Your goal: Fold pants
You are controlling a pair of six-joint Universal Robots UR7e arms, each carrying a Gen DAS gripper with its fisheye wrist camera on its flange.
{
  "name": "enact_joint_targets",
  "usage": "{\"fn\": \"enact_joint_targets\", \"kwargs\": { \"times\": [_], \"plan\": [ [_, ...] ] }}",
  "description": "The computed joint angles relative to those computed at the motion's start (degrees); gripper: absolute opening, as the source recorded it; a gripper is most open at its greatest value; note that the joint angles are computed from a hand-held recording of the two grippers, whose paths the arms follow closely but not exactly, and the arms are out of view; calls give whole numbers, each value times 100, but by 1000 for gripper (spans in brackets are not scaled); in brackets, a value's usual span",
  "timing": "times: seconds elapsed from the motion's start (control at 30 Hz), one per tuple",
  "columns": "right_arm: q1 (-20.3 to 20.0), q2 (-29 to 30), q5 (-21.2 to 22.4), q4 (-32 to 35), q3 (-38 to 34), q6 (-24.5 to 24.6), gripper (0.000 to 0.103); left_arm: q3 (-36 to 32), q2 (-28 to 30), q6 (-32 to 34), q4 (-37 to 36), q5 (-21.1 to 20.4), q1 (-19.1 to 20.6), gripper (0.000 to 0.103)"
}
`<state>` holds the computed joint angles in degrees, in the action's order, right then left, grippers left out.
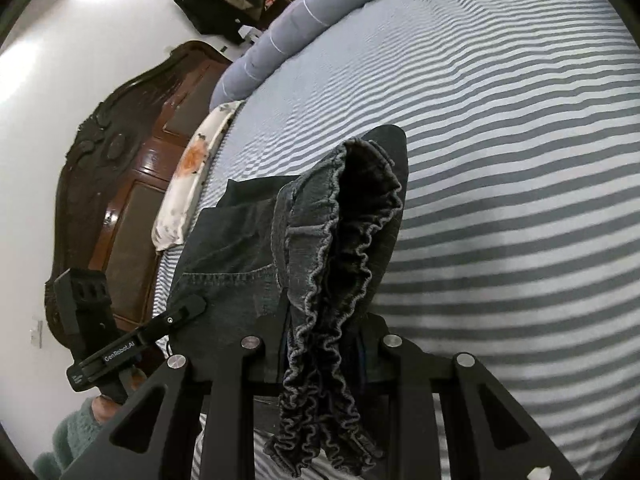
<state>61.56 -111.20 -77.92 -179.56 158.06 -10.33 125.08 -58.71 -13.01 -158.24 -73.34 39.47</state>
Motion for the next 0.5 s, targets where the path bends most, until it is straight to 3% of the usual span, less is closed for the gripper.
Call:
{"fn": "enact_joint_targets", "kwargs": {
  "times": [0.2, 0.33, 0.4, 0.43, 0.5],
  "plan": [
    [-20, 887, -294, -608, -132, 110, 24, -192, 398, 166, -18, 123, 305, 15],
    [-413, 970, -116, -745, -57, -36, 27, -163, 478, 261, -60, 326, 322, 18],
    [-448, 975, -223, -771, -43, -59, 38, -166, 520, 178, 58, 536, 282, 24],
    [-342, 1054, -417, -893, -51, -38, 41, -155, 529, 137, 94, 649, 243, 29],
    [21, 1177, -1055, -1095, -50, -64, 61, -9, 485, 44, 78, 1037, 96, 33]
  ]
}}
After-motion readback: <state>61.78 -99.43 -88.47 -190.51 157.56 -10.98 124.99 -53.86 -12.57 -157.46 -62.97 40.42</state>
